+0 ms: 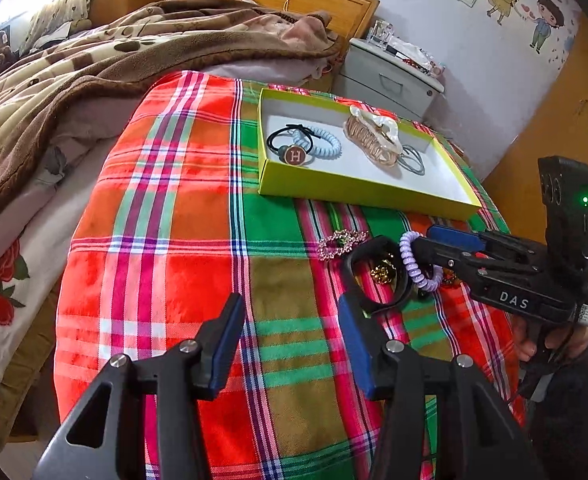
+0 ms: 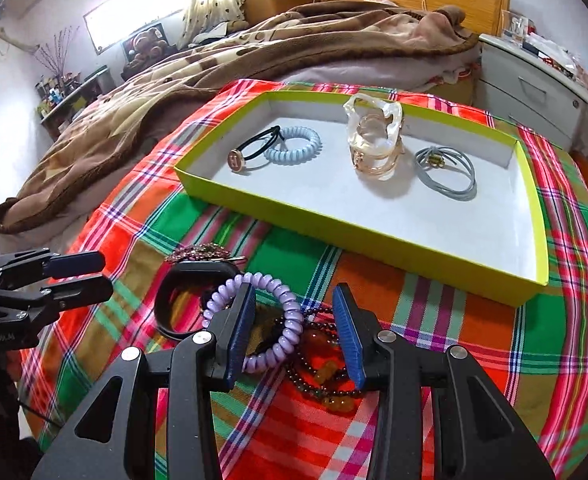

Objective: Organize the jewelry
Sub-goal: 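Move the right tool to the lavender coiled hair tie and grasp it, then grasp the black watch band with the left tool while the right holds the lavender tie up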

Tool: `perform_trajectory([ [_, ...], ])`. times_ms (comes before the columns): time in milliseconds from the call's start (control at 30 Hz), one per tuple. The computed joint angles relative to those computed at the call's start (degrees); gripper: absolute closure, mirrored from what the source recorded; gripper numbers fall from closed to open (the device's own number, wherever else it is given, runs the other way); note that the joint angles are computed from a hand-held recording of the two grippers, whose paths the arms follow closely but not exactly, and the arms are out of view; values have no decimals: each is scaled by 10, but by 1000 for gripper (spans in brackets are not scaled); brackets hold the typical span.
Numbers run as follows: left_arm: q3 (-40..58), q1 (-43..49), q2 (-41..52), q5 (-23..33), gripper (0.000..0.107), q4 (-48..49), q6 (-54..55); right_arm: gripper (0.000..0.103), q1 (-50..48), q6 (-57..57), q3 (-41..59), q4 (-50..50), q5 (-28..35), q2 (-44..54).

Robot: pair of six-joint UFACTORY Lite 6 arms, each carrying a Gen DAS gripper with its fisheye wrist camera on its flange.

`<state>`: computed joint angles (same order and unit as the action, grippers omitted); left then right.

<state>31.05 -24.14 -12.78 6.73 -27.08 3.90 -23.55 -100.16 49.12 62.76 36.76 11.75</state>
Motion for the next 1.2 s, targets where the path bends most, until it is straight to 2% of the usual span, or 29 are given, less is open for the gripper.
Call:
perform_trajectory([
  [67,0,-2,-1,1,57,27,-28,62,1,0,3,-1,-4,4],
  [233,6,-5,5,8,57,95,-97,62,34,-37,-28,9,-75,-21],
  [433,10,-5,13,13,57,135,-143,65,66,-142,-77,91,-147,-63],
  [467,10,-5,13,14,57,129,-137,66,65,-147,-76,94,-145,-63],
  [633,13,-6,13,17,57,131,-137,87,59,-181,-81,132,-142,-72],
  [700,14,-7,15,18,57,125,-130,92,58,-179,-80,135,-138,-73],
  [900,16,-11,18,19,57,92,-99,93,36,-185,-81,144,-108,-84],
  [1067,21,-17,21,18,57,78,-84,93,-17,-119,-55,119,-31,-74],
  [1167,28,-18,26,16,57,105,-107,93,-47,-97,-53,117,0,-85],
  [1200,34,-17,32,17,57,145,-144,93,-59,-93,-55,117,12,-91],
])
